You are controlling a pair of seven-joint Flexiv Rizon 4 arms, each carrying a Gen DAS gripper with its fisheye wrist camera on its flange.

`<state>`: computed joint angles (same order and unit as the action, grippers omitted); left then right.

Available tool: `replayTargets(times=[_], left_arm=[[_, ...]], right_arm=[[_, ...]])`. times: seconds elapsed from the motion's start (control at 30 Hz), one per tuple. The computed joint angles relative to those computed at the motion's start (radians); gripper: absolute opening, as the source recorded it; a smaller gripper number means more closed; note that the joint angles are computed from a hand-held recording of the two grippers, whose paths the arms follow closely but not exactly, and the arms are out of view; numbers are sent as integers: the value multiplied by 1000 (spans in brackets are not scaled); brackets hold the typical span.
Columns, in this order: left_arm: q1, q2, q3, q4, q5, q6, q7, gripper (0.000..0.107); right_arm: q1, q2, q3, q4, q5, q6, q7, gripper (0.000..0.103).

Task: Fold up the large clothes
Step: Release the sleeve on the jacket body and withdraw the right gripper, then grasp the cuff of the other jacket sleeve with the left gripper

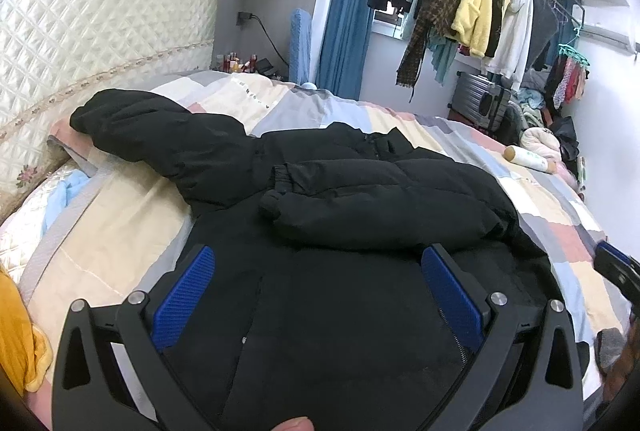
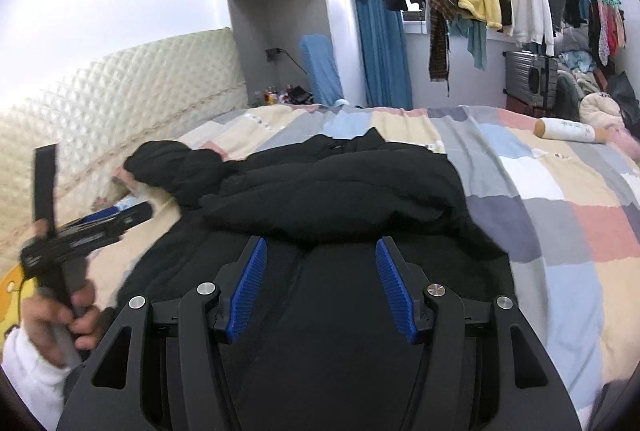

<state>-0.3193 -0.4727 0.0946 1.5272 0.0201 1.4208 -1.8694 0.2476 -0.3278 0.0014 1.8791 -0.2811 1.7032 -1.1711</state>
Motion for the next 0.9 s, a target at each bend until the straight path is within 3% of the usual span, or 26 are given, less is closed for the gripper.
replayTargets(times=[0.13, 0.2, 0.37, 0.47, 0.53, 0.67, 0.8, 0.9], left_arm=[[1, 13, 0, 11, -3, -4, -14, 103], [10, 20, -10, 18, -10, 0, -9, 103], [27, 50, -14, 13, -28, -77, -18, 103], [131, 104, -133, 83, -142, -83, 132, 103], [134, 134, -91, 74, -114, -140, 128, 103], [255, 171, -138, 100, -262, -171, 249, 103], [348, 138, -126, 46, -365, -225, 296, 103], [406, 77, -111, -25, -409, -252, 307, 103]], right_arm=[[85, 47, -86, 85, -1, 36, 19, 56], [169, 72, -176, 128, -8, 56, 25, 56], [298, 101, -290, 182, 40, 116, -32, 67], [332, 108, -313, 196, 74, 128, -85, 67], [382, 110, -357, 201, 104, 124, -118, 68], [302, 99, -259, 178, 124, 107, -140, 68], [379, 93, -342, 182, 131, 86, -132, 68], [408, 88, -377, 185, 125, 75, -103, 80]])
